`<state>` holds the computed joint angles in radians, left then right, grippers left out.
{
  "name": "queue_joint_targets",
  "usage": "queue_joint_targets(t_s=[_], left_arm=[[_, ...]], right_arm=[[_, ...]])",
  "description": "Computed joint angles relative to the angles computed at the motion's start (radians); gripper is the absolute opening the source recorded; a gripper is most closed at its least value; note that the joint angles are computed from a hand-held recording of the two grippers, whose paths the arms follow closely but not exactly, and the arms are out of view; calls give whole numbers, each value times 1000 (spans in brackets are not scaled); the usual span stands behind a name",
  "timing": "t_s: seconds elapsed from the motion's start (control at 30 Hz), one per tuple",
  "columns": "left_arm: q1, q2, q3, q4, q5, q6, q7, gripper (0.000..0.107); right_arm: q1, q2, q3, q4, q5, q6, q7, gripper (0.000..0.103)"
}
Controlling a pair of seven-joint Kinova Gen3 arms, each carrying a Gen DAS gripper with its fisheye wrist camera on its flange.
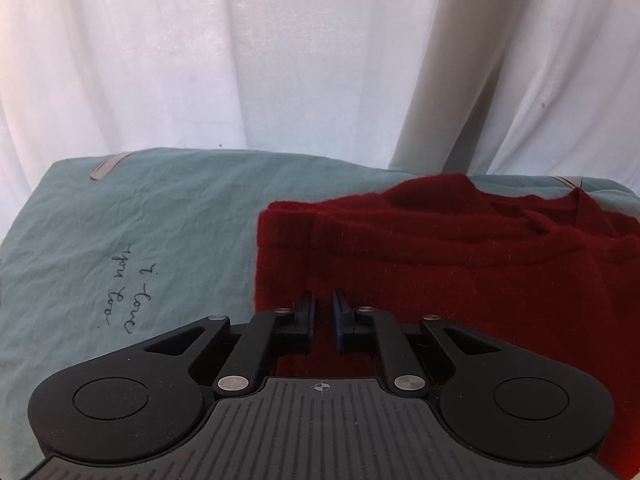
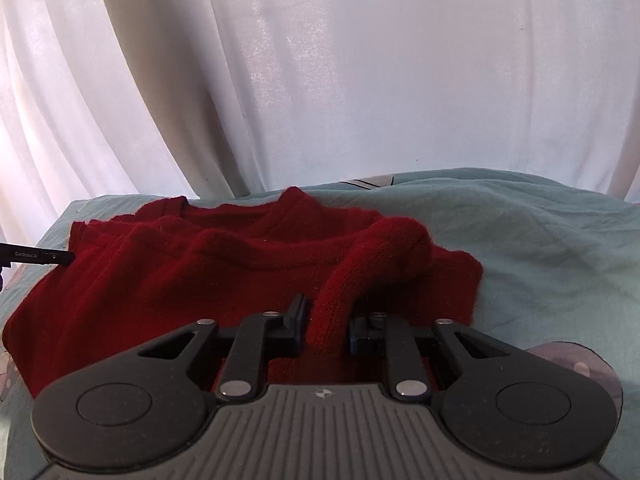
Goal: Fold small clothes
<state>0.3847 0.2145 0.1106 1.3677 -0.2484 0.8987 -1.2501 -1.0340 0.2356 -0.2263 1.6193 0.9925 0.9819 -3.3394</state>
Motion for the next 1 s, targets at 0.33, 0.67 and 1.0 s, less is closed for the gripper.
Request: queue_joint_targets(t_s=[0.33, 0.67, 1.0], left_arm=[[50, -49, -32, 28, -162, -85, 153, 1], [-93, -11, 24, -23, 109, -8, -62, 42], [-98, 54, -8, -68, 198, 21, -70, 60]], right_arm=[[-84, 37, 12, -80, 94, 201, 29, 8], [-71, 52, 15, -117, 85, 208, 92, 9], [21, -5, 16, -34, -56, 27, 14, 23]])
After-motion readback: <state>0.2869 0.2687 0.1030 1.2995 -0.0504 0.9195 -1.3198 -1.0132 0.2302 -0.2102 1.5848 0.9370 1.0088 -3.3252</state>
